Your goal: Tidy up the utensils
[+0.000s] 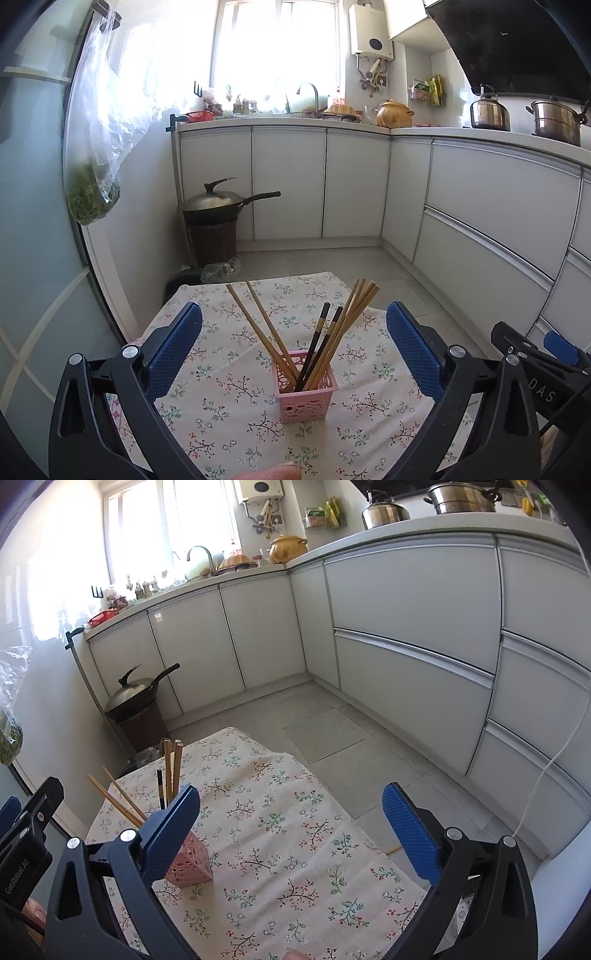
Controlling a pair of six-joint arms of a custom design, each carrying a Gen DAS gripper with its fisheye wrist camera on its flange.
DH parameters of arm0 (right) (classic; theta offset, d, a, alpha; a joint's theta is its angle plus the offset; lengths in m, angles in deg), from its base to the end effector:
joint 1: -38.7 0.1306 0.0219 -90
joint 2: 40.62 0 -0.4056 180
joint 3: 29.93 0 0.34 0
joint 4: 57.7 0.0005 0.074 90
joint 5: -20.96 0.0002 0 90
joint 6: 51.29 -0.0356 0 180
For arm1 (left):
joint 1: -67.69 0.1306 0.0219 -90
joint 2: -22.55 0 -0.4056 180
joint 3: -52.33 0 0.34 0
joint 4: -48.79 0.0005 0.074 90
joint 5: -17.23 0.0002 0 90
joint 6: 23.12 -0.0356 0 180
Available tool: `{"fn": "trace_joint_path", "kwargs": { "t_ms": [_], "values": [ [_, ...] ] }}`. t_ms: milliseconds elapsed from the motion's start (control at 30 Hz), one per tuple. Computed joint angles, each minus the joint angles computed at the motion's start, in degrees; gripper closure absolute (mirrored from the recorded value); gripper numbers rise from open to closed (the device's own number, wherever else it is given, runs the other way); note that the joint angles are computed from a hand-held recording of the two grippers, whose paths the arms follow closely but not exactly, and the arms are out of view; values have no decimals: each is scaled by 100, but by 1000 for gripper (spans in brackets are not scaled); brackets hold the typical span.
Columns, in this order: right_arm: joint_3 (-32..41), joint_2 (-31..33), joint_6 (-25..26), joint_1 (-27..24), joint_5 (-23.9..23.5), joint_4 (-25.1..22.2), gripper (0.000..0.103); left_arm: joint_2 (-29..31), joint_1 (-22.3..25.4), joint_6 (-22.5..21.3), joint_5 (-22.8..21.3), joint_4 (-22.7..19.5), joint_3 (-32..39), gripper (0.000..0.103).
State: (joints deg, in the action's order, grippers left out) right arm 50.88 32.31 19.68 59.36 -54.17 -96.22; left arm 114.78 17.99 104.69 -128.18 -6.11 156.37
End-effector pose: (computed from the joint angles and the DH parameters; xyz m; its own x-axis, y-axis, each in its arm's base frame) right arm 0.3148 0.1084 0.5095 -0.4946 0.1503 -0.8560 0.0284 0.9872 0.1569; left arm 0.3060 -0.3163 0.5410 -0.3761 -0.0946 -0.9217 -0.2360 0.9717 -0.0034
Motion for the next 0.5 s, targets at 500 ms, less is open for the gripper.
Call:
{"fn": "trace_joint_path", "kwargs": {
  "t_ms": [500],
  "values": [
    [1,20,-19,5,-142,-73,7,97,66,301,45,-383,133,7]
  ]
}}
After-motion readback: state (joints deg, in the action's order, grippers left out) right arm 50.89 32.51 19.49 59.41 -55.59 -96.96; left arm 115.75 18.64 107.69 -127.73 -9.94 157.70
